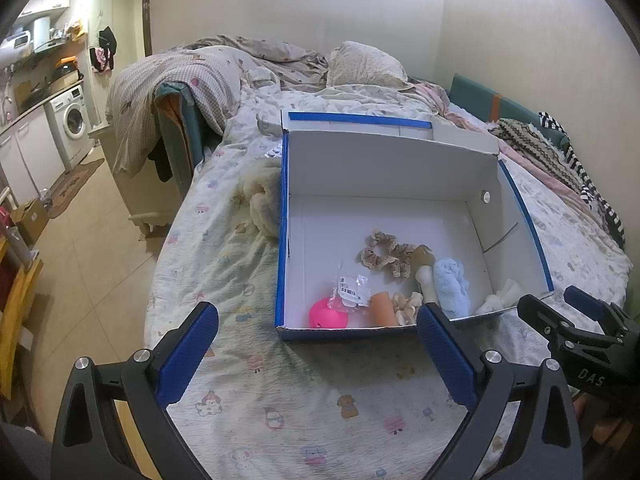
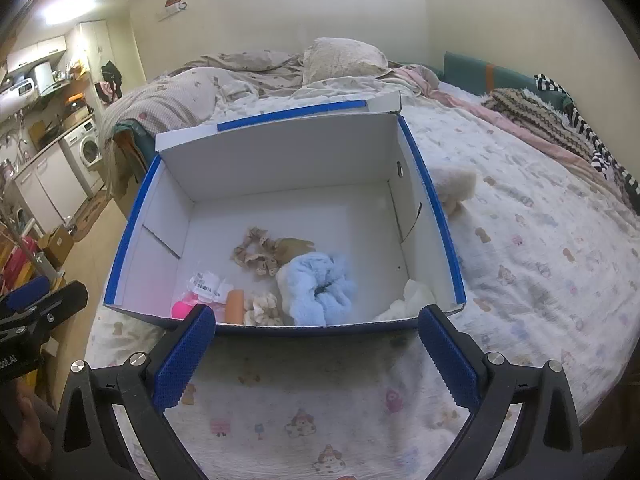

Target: Organize soft objects

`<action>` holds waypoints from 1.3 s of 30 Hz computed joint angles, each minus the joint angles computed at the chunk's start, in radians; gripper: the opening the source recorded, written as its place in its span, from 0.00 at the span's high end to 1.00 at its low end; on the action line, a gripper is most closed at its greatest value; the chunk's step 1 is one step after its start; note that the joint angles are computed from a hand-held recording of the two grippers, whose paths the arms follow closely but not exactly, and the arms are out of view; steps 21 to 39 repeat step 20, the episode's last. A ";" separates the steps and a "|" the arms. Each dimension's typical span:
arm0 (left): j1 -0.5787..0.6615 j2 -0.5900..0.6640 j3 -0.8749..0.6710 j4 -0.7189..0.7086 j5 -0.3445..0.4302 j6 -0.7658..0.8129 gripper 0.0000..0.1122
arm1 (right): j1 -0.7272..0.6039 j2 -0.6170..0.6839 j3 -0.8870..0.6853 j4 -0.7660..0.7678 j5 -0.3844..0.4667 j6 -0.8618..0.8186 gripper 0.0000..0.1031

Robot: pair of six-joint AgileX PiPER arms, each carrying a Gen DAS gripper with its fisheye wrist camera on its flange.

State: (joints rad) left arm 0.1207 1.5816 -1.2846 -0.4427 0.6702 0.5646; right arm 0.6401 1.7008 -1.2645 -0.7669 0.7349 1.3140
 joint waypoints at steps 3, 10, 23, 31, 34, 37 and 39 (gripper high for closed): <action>-0.002 0.001 -0.001 0.003 0.000 -0.005 0.12 | -0.002 -0.004 0.004 0.004 -0.007 -0.002 0.00; -0.006 0.009 -0.010 0.021 0.012 -0.025 0.12 | -0.001 -0.005 0.004 0.002 -0.006 0.001 0.00; -0.010 0.018 -0.016 0.033 0.016 -0.038 0.12 | -0.002 -0.006 0.005 0.007 -0.010 0.001 0.00; -0.010 0.018 -0.016 0.033 0.016 -0.038 0.12 | -0.002 -0.006 0.005 0.007 -0.010 0.001 0.00; -0.010 0.018 -0.016 0.033 0.016 -0.038 0.12 | -0.002 -0.006 0.005 0.007 -0.010 0.001 0.00; -0.010 0.018 -0.016 0.033 0.016 -0.038 0.12 | -0.002 -0.006 0.005 0.007 -0.010 0.001 0.00; -0.010 0.018 -0.016 0.033 0.016 -0.038 0.12 | -0.002 -0.006 0.005 0.007 -0.010 0.001 0.00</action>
